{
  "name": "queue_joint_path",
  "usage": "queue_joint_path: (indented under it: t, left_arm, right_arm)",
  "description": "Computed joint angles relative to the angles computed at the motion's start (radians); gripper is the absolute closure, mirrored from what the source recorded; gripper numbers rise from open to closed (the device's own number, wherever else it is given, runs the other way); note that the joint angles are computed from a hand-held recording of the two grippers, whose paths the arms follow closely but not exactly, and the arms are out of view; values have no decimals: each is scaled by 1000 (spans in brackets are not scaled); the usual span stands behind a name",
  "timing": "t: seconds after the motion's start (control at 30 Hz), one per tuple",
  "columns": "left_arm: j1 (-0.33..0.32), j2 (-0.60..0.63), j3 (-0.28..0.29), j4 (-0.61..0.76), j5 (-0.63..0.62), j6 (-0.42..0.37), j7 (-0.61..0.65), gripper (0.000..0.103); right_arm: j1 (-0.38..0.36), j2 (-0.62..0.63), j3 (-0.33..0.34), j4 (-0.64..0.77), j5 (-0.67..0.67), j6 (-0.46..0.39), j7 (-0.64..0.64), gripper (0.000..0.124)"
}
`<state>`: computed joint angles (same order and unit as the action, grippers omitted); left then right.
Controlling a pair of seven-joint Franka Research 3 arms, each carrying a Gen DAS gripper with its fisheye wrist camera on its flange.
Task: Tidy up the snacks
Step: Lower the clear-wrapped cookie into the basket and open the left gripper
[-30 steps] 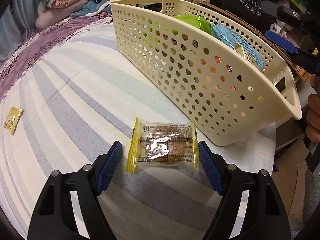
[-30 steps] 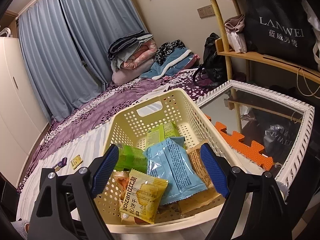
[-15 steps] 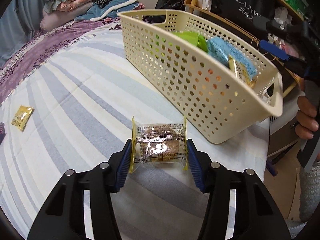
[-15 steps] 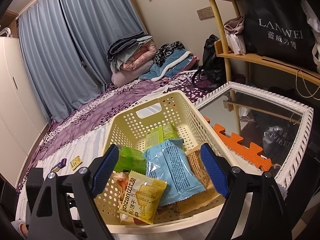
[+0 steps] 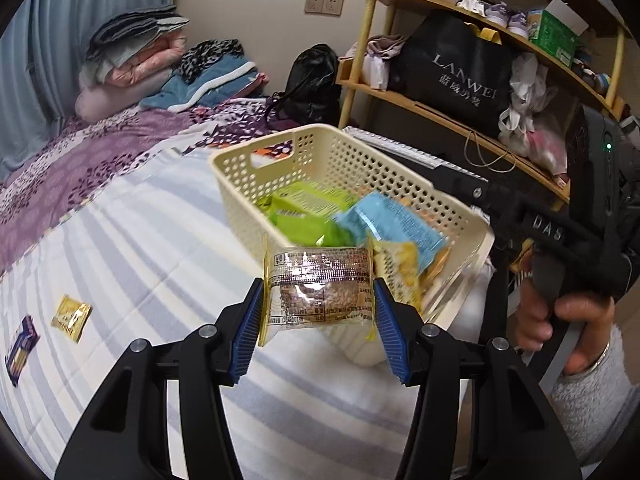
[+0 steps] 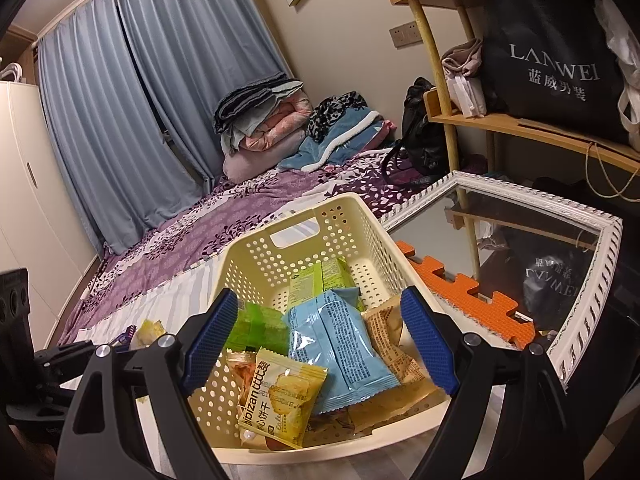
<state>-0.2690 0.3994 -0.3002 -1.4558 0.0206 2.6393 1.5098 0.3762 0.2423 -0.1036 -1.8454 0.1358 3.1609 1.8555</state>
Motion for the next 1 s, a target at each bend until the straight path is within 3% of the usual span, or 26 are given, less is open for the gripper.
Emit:
queue_joint_path:
  t: [0.13,0.2,0.27,0.33,0.67,1.0]
  left_arm:
    - [-22,58,-14,85,5,-29,26,48]
    - [-26,90,-29,127,-9,-49,52,44]
    - [-30,95,-30,129,-17,-45,58,23]
    - [-34,79,-19,98,-12,-11,43,12]
    - [-14,29,2,25,9,22,-25,7]
    - [2,-44,30,-78,45,82,-92,4]
  right_arm:
    - [17,-8,-26,-12,-13,0,21,41]
    - [23,-12,-37,-20,-20,0,34,41]
    - [34,-16,-53,-27,-35,1,52,41]
    - [41,-18,-65,-30,-49,1,68,41]
    - [22,-8,-32,-4,-62,-9,64,41]
    - [80,-13,-81,15,-152,-30,133,36]
